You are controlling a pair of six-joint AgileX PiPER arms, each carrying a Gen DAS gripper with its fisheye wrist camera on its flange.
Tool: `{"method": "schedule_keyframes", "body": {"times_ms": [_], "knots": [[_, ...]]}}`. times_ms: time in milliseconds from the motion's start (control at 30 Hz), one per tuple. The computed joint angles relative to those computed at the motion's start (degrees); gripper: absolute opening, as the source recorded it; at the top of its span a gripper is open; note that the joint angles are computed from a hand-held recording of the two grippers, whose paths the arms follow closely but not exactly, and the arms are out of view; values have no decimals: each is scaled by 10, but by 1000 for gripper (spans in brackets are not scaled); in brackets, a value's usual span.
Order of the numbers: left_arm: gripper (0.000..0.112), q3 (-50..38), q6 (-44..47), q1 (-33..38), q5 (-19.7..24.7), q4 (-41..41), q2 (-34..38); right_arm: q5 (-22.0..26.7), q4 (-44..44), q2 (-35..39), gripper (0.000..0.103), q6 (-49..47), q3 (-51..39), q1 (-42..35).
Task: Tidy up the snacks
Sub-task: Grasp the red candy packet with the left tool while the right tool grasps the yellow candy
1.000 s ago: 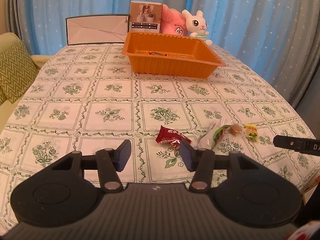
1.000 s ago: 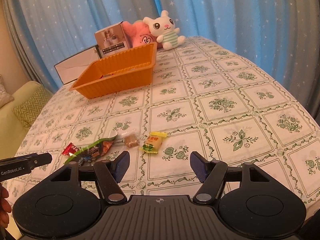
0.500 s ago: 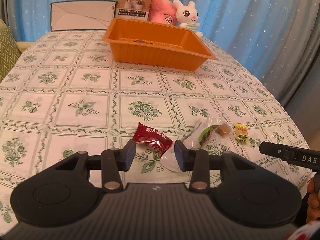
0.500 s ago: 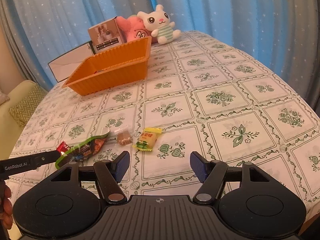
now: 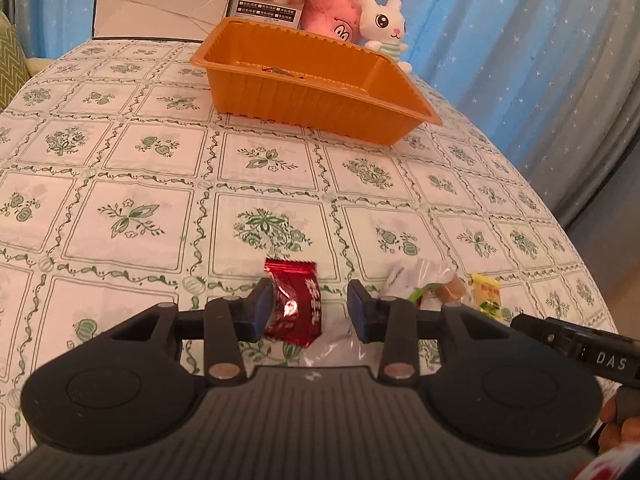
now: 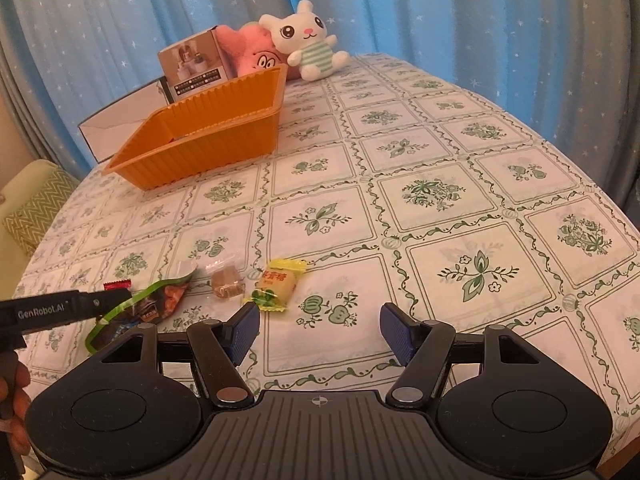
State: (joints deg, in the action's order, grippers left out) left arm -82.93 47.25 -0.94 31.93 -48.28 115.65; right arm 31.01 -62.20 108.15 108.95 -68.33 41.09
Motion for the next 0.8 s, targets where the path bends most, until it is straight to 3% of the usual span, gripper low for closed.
{"method": "schedule_keyframes", "body": {"times_ms": [233, 400, 733, 800], "knots": [[33, -2, -20, -19, -22, 72, -4, 5, 13, 17, 67, -32, -21, -5], [26, 25, -9, -35, -67, 133, -19, 5, 13, 27, 67, -41, -33, -5], [22, 40, 1, -35, -92, 124, -27, 4, 27, 56, 67, -90, -75, -10], [22, 40, -1, -31, -93, 115, -28, 5, 37, 66, 61, -108, -90, -10]]}}
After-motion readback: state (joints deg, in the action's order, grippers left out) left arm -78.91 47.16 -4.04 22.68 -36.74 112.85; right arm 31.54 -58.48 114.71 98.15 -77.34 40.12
